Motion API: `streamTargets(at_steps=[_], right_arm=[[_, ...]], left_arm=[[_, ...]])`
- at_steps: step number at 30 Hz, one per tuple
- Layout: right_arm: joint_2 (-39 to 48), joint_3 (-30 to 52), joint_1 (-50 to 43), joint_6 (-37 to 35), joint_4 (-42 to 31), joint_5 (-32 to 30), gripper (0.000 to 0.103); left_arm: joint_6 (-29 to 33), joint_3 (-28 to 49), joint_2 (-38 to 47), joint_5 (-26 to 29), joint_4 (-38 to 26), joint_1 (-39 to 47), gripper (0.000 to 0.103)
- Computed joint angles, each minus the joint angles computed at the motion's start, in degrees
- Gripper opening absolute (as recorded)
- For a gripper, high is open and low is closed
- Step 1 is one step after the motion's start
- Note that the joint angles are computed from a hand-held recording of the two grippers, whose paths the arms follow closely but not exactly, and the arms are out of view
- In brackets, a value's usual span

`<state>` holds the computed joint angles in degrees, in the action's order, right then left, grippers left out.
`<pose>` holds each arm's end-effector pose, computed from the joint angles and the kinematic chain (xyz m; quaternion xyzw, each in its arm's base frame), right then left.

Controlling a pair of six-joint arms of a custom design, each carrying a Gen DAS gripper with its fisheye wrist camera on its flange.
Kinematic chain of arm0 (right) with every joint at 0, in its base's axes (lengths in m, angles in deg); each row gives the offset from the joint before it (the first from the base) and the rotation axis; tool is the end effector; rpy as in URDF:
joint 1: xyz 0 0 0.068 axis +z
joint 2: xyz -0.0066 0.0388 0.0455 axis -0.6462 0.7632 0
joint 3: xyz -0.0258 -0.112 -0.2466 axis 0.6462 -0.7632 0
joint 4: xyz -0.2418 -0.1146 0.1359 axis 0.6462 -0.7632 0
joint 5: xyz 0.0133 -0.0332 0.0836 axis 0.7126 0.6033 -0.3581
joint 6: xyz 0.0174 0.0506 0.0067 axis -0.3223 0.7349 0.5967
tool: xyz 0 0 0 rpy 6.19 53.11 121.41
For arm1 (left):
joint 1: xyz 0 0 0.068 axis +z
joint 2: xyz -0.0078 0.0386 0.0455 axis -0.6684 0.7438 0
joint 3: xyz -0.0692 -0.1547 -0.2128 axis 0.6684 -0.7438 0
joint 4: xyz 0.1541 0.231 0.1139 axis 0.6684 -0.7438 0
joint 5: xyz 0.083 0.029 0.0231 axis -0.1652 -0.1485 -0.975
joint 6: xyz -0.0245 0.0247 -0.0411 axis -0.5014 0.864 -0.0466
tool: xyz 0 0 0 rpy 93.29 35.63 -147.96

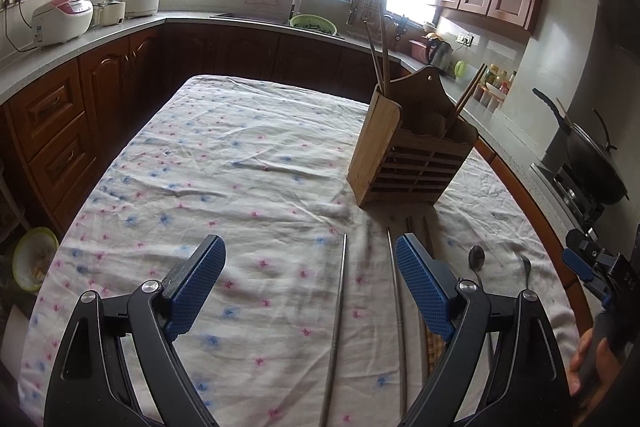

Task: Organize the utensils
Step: 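Lower the left tool to the metal chopstick while the right tool lowers to a wooden chopstick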

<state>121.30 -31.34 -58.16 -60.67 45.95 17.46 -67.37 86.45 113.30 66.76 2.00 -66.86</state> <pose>0.2262 -0.0529 0.2549 0.0675 0.8673 0.2140 0.4443 0.2418 -0.1048 0.2536 -0.0481 0.8931 -0.1086 0.4340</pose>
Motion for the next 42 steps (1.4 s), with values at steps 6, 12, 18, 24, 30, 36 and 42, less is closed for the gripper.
streamTargets(at_steps=[6,12,18,24,30,36,42], right_arm=[[0.58,-0.2,1.09,-0.33,-0.34,1.01,0.091],[2.53,0.48,3.2,-0.72,0.33,3.18,0.091],[8.0,2.87,7.06,-1.36,0.63,6.09,0.079],[15.43,6.37,11.34,-1.54,1.37,8.77,0.052],[23.54,10.94,15.1,-1.66,1.94,10.24,0.04],[32.58,16.82,18.15,-1.52,1.87,12.9,0.031],[40.34,21.99,20.02,-2.19,1.16,15.7,0.028]], left_arm=[[0.66,0.84,2.29,1.36,-0.32,0.67,0.089],[1.87,2.97,7.25,1.66,-1.28,0.41,0.089],[3.54,6.05,13.28,2.95,-2.09,0.8,0.086],[7.36,12.12,21.85,4.91,-4.13,0.62,0.068],[9.55,18.34,29.83,6.97,-4.99,0.9,0.057],[11.33,22.91,35.44,7.95,-6.34,0.91,0.048],[11.84,24.64,38.48,9.44,-6.2,1.24,0.037]])
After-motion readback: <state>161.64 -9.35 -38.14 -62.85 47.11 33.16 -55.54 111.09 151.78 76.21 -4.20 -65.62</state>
